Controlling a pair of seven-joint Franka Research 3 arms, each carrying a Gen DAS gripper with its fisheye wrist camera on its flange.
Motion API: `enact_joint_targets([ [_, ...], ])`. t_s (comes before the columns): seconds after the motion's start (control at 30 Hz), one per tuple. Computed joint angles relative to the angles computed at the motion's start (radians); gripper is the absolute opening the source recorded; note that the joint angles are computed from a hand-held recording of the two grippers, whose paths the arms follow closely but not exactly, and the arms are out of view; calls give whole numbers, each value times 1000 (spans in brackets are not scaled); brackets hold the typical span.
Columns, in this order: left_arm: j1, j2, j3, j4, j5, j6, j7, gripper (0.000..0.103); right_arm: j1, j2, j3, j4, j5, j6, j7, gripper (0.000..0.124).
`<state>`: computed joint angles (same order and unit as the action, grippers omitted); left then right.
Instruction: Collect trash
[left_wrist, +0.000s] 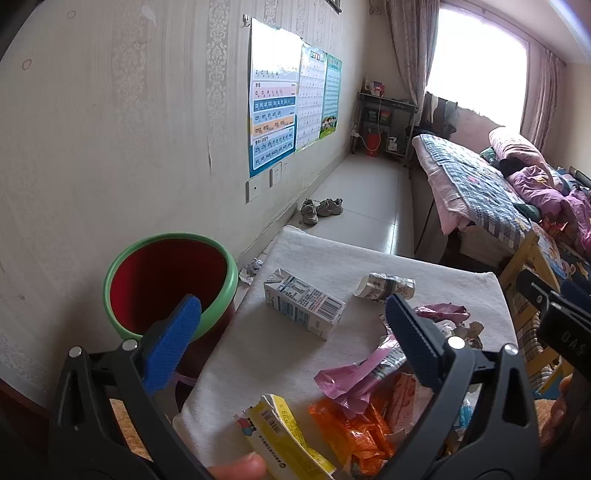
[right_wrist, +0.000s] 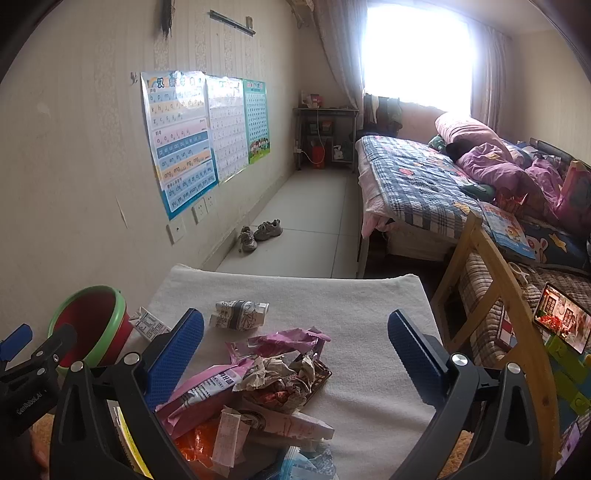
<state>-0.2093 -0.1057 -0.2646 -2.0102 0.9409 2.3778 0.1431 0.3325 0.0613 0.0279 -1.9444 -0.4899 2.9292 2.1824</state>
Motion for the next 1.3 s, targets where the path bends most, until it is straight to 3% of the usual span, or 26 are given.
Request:
enact_joint_targets([
  [1.3,-17,14,-1,22,-7,-69,34,98,-10,-14,12,-7,3,-16,-6,96],
])
